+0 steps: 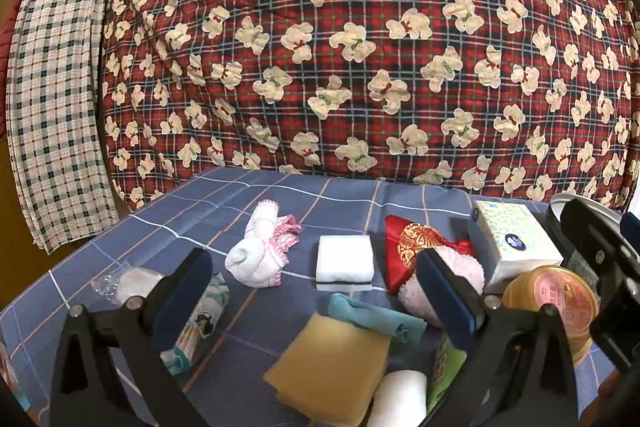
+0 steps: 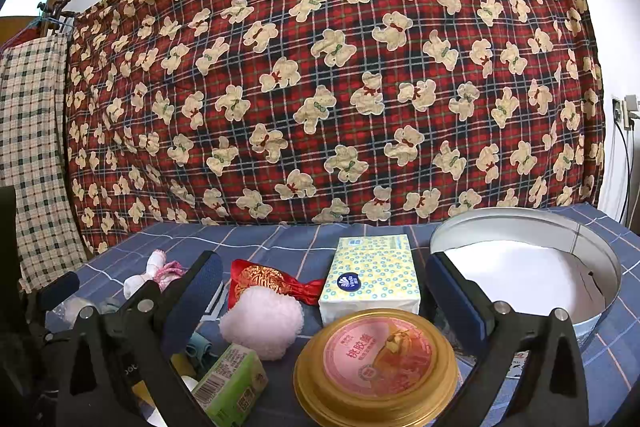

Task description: Organize soft objects

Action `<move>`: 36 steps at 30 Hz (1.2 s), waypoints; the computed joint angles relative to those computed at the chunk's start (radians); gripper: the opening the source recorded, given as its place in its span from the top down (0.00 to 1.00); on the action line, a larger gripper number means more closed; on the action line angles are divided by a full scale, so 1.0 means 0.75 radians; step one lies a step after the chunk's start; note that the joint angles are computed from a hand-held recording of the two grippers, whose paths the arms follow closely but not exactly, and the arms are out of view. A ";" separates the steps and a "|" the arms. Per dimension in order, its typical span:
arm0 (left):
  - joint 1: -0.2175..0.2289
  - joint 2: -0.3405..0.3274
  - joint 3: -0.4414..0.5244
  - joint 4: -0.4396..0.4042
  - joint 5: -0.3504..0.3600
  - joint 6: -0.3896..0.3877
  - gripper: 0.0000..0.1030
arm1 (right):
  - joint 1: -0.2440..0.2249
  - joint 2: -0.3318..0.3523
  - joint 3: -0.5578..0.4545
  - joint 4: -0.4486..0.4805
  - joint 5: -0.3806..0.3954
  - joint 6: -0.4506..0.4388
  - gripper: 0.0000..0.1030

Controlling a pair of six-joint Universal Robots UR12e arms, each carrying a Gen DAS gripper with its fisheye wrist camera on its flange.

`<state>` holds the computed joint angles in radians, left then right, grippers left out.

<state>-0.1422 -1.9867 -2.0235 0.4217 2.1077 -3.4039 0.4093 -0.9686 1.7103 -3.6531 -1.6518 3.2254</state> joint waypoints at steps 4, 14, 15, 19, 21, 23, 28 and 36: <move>0.000 0.000 0.000 -0.001 0.000 -0.002 0.00 | 0.001 0.000 -0.001 -0.001 -0.002 0.002 0.00; 0.000 0.000 0.000 0.000 0.000 -0.001 0.00 | 0.001 0.000 -0.001 0.000 -0.002 0.003 0.00; 0.000 0.000 0.000 0.002 0.001 0.001 0.00 | 0.001 0.001 -0.002 0.001 -0.001 0.003 0.00; 0.000 0.001 0.000 -0.001 -0.001 -0.003 0.00 | 0.000 -0.002 0.000 0.008 0.004 0.003 0.00; 0.001 0.003 -0.001 -0.011 -0.002 -0.008 0.00 | -0.001 -0.002 -0.001 0.010 0.006 0.007 0.00; 0.006 0.014 -0.002 -0.059 -0.024 -0.027 0.00 | -0.001 -0.004 0.002 0.016 0.011 0.013 0.00; 0.038 0.054 -0.032 -0.161 -0.101 -0.129 0.00 | -0.003 -0.008 0.004 0.055 0.053 0.016 0.00; 0.055 0.081 -0.076 -0.173 -0.052 -0.113 0.00 | -0.004 -0.018 0.007 0.102 0.090 -0.021 0.00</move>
<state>-0.1012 -1.9260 -2.0803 0.2918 2.0690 -3.4884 0.4061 -0.9817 1.7152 -3.5766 -1.5846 3.2096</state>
